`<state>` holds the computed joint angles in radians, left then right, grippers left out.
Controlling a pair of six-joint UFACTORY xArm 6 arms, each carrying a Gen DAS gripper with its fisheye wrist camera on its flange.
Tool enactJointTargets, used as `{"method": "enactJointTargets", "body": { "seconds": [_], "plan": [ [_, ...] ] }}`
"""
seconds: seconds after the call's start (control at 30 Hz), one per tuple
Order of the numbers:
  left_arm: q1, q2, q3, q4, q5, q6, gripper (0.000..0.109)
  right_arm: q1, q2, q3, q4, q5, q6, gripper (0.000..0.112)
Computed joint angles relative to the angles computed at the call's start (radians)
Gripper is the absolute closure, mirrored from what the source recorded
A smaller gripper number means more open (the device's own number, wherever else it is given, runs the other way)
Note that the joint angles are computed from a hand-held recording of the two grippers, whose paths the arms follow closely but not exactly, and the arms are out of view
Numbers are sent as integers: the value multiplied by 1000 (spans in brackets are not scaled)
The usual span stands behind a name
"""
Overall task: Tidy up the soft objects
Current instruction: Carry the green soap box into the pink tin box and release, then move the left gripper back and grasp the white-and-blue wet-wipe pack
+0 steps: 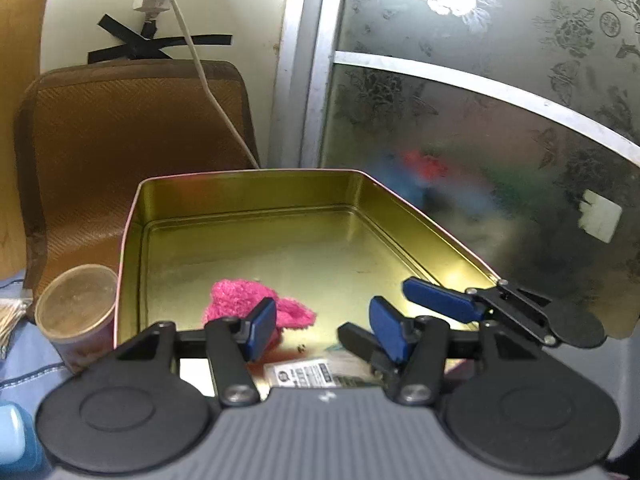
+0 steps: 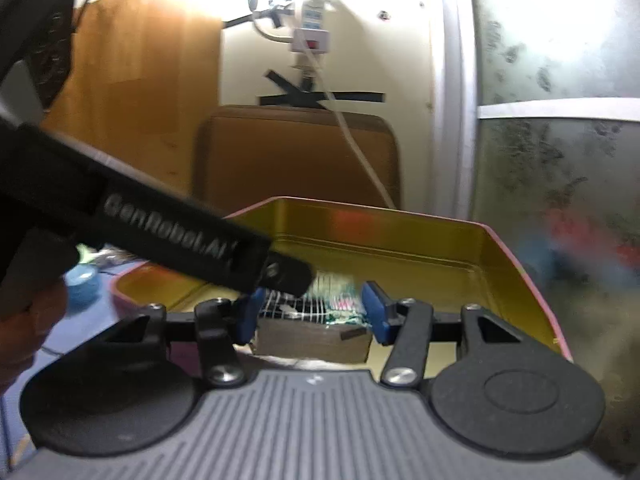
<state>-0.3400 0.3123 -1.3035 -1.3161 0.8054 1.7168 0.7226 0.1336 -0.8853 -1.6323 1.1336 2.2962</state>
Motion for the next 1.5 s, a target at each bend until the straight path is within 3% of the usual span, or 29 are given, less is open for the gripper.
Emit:
{"method": "enactJointTargets", "body": {
  "seconds": [0.2,0.47,0.67,0.8,0.97,1.03,1.13,1.2,1.3,1.37,1.4,1.5],
  "plan": [
    [-4,-26,35,-87,-112,71,35,10,42,-20,89,104,-15,39],
    [31,-59,53,-217,-308,160,25,46,26,-16,75,175,129,39],
    [125,-54,50,-263,-340,206,22,92,84,-105,8,243,146,39],
    [199,-28,37,-294,-336,233,22,107,150,-199,-38,219,82,39],
    [314,34,1,-358,-315,306,22,100,234,-319,-109,93,17,39],
    [359,89,-50,-326,-323,249,22,87,267,-372,-133,0,-13,39],
    [407,188,-153,-267,-386,142,22,62,325,-462,-159,-134,-53,40],
    [427,250,-221,-285,-459,150,22,46,370,-534,-166,-224,-89,40],
    [463,313,-288,-270,-494,113,22,18,445,-660,-163,-359,-169,42],
    [487,334,-310,-191,-465,-11,24,-1,509,-768,-141,-444,-252,43],
    [509,342,-323,-156,-408,-77,24,-13,547,-833,-116,-486,-313,44],
    [526,343,-329,-154,-357,-99,24,-61,703,-1085,72,-629,-622,42]
  ]
}}
